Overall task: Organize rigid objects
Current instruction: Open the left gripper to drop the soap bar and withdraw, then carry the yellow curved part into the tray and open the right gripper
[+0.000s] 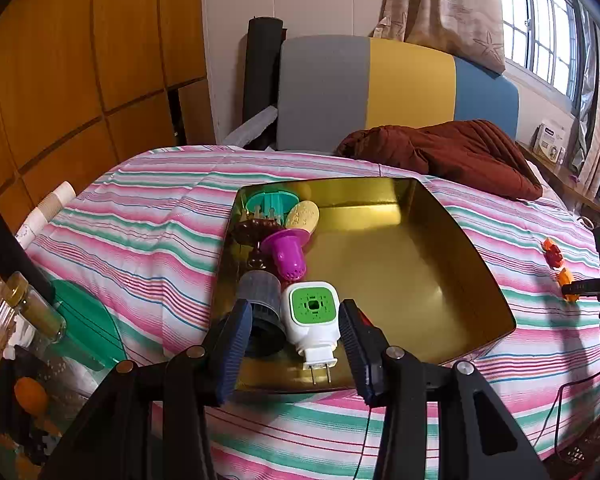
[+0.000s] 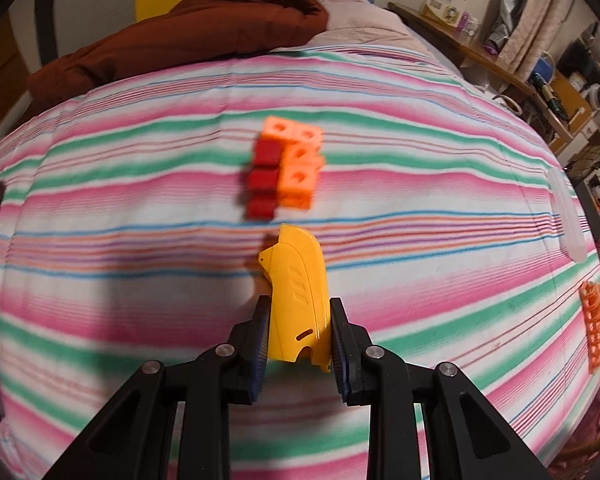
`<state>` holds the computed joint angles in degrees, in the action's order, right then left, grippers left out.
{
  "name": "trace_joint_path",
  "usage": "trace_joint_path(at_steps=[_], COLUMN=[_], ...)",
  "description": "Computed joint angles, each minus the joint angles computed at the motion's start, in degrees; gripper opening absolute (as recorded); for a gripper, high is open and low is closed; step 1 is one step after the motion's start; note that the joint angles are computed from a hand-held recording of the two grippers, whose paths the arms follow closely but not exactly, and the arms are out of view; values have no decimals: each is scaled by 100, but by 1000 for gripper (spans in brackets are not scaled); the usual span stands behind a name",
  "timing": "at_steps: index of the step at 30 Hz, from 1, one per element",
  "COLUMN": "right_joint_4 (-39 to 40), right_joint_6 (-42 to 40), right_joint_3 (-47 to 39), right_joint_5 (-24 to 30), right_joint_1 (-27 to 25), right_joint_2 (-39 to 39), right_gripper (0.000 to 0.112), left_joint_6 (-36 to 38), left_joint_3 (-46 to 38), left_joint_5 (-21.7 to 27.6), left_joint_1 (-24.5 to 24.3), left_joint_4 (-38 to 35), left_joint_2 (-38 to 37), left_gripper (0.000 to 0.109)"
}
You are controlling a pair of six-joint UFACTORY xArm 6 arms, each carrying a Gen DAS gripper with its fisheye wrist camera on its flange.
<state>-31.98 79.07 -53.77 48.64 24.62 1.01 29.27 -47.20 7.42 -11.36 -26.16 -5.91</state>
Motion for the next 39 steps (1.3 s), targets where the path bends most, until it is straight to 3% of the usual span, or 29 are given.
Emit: trace_joint_path(at_steps=[9,16,26,31,39], right_joint_4=[-118,-299,-248,-417,-806], right_joint_6=[-261,-191,-488,-293,254], right_joint_3=[-225,-794,-1632,-1658,-1678], right_joint_5=[-743,-847,-612,-485,-829], right_joint_1=[520,818,1062,1144,1202], right_joint_2=[302,787,1403,1415,1233], right_gripper=[27,27,27,27,27], left_joint_6=[174,217,852,1077,1067], left_joint_3=[40,64,71,123,110], left_joint_5=[45,111,259,253,215], left_joint_1=[-17,9,167,229,327], left_joint_4=[-161,-178,-960,-1184,-1195], left_joint_2=[41,71,105,103,130], left_gripper=[45,45,45,45,45])
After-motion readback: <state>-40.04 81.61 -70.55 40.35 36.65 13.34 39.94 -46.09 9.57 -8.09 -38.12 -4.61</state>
